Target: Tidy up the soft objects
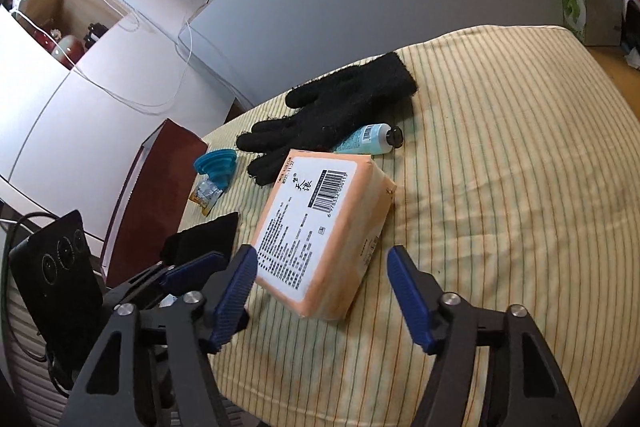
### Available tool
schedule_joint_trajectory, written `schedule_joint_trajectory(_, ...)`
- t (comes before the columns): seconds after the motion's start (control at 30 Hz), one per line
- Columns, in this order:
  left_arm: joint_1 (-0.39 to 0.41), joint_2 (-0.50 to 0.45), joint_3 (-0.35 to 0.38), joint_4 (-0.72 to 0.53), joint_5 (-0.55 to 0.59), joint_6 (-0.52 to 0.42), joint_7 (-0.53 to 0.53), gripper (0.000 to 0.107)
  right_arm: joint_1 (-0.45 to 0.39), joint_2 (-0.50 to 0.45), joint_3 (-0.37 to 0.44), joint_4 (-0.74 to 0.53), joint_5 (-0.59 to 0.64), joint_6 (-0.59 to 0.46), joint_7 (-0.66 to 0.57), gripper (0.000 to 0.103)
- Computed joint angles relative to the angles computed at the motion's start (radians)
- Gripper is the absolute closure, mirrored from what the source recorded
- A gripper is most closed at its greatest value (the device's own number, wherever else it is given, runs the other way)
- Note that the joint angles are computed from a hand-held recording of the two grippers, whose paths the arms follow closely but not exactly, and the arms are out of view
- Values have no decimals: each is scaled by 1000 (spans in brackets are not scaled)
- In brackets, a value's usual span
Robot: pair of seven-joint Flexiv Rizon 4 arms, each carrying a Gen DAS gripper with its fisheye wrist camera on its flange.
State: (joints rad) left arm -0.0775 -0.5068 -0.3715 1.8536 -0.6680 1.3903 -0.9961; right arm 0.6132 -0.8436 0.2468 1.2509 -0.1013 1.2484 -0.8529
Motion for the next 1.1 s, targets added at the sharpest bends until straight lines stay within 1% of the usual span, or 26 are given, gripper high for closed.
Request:
schedule_joint_trajectory(0.1,-20,-10,29,-17,29,-18,-21,36,-8,-18,20,-32,7,-29,-20,42)
schedule_joint_trajectory(0.17,-19,-13,33,-21,39,-27,-23,36,-8,-26,22,-47,12,-46,-28,44)
schedule_joint_trajectory(0.23,-25,-21,46,-35,52,-38,-34,36,-8,-35,24,-66,18,-63,-37,48)
schedule_joint_trajectory(0.47,-19,-38,36,-55,61,-64,-26,36,-5,-65,30,-121,46,-129,-62,56)
schedule_joint_trajectory(0.53,-28,-41,47,-58,70,-62,-33,40,-7,-72,36,-132,59,-140,-74,63)
schedule_joint_trajectory(0.6,-28,-41,47,-57,76,-53,-30,41,2,-70,22,-129,60,-139,-72,63)
schedule_joint_trajectory(0.67,-19,-38,36,-50,69,-49,-24,46,7,-69,15,-129,60,-141,-72,64)
schedule_joint_trajectory(0.77,-4,-31,13,-36,52,-44,-5,50,12,-65,7,-126,60,-143,-67,64)
schedule_joint_trajectory(0.9,8,-16,-17,-10,18,-26,23,50,19,-41,-8,-91,48,-136,-55,64)
schedule_joint_trajectory(1.03,31,-2,-65,21,-41,7,61,50,19,-18,-10,-57,36,-127,-53,64)
schedule_joint_trajectory(1.1,29,4,-69,32,-53,21,72,51,19,-7,-11,-43,29,-123,-54,64)
